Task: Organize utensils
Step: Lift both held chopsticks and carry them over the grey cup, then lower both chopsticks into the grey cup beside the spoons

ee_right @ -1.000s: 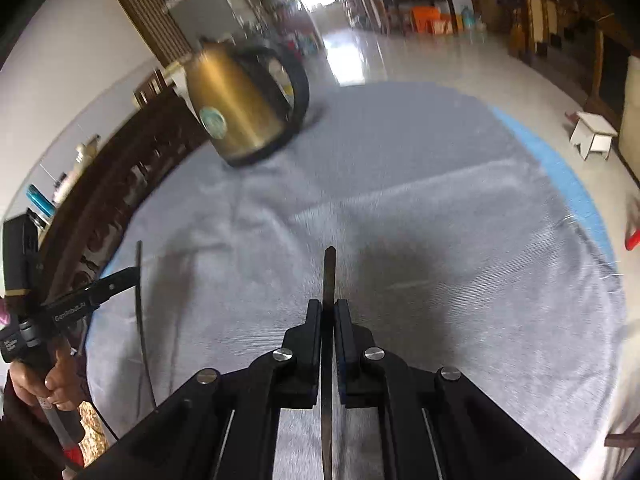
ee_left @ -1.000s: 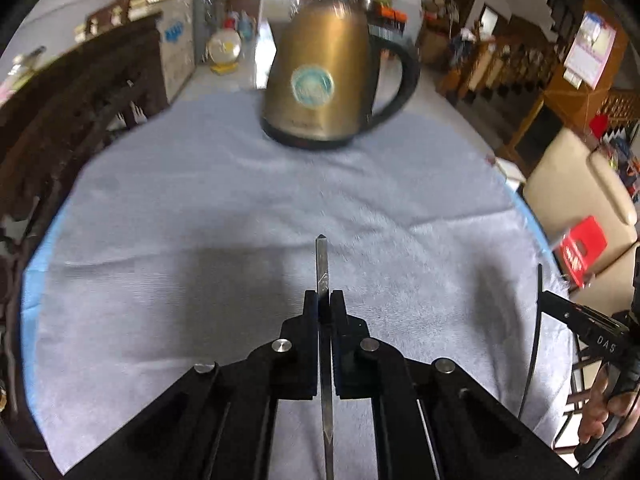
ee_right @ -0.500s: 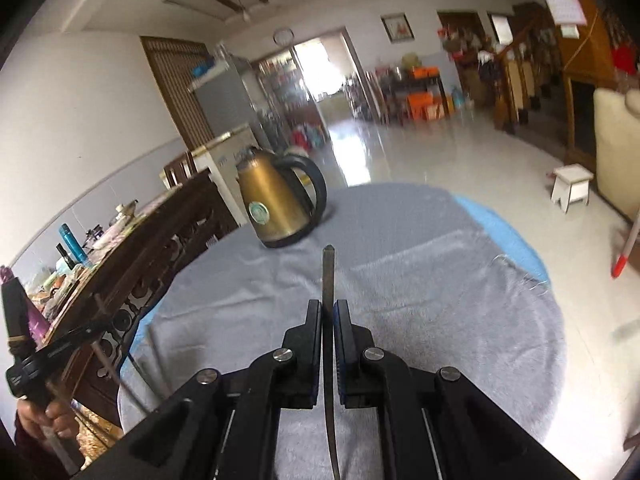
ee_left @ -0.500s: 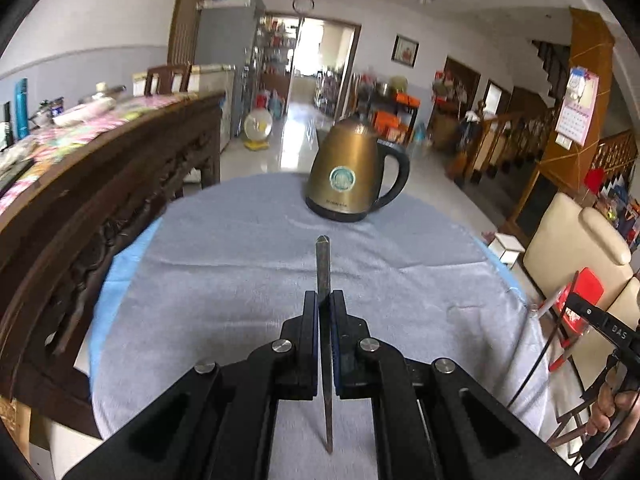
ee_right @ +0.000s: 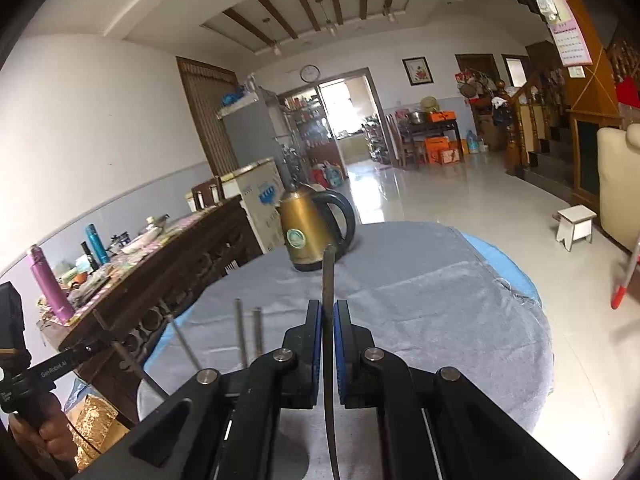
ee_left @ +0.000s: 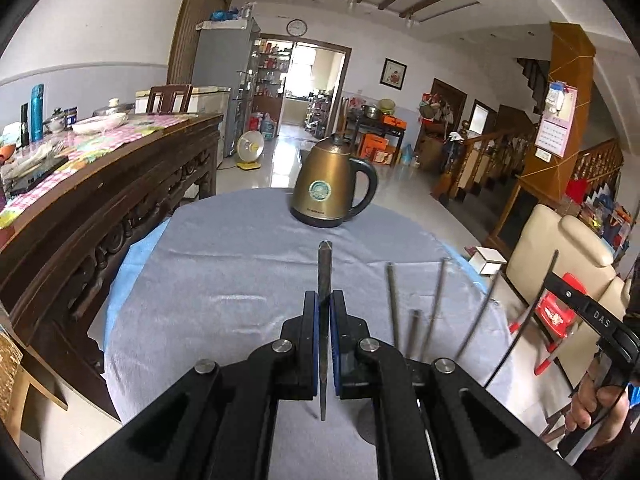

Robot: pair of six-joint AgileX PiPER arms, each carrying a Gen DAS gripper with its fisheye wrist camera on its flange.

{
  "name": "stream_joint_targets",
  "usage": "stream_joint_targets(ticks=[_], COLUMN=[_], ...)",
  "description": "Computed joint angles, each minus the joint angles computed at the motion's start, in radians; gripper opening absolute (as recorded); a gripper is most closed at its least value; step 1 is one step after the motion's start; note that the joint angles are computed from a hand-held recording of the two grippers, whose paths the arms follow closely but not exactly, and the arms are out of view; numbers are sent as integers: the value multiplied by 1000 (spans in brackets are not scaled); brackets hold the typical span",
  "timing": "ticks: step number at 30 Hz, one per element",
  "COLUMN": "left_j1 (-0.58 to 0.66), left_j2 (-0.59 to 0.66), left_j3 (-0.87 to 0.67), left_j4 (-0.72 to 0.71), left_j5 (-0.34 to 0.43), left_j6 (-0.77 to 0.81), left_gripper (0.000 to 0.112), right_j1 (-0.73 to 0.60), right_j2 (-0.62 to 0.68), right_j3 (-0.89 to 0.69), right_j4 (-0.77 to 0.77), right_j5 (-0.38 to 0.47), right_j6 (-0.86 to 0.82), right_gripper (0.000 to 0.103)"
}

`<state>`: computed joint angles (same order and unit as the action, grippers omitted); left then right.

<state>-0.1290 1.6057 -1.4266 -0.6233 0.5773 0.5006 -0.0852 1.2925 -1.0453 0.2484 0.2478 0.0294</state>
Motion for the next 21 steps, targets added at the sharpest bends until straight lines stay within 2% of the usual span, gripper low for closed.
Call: stream_joint_targets(ticks=[3, 8, 13, 17, 21], left_j1=[-5, -5, -20, -30, -72], left_j2=[-58, -132, -172, -204, -225], left_j3=[35, 44, 15, -1, -6], left_j4=[-28, -39, -29, -48, -23], left_j5=[16, 76, 107, 112, 68], left_j6=[38, 41, 18, 22, 3], left_gripper=[5, 5, 5, 5, 5], right_j1=[7, 56, 68, 82, 113], right_j2=[-30, -94, -129, -148, -158], right_j3=[4, 13, 4, 3, 16], right_j4=[63, -31, 15, 50, 43], right_j5=[7, 8, 4, -24, -79], right_j6=[-61, 31, -8, -31, -2], right_gripper=[7, 7, 7, 7, 7])
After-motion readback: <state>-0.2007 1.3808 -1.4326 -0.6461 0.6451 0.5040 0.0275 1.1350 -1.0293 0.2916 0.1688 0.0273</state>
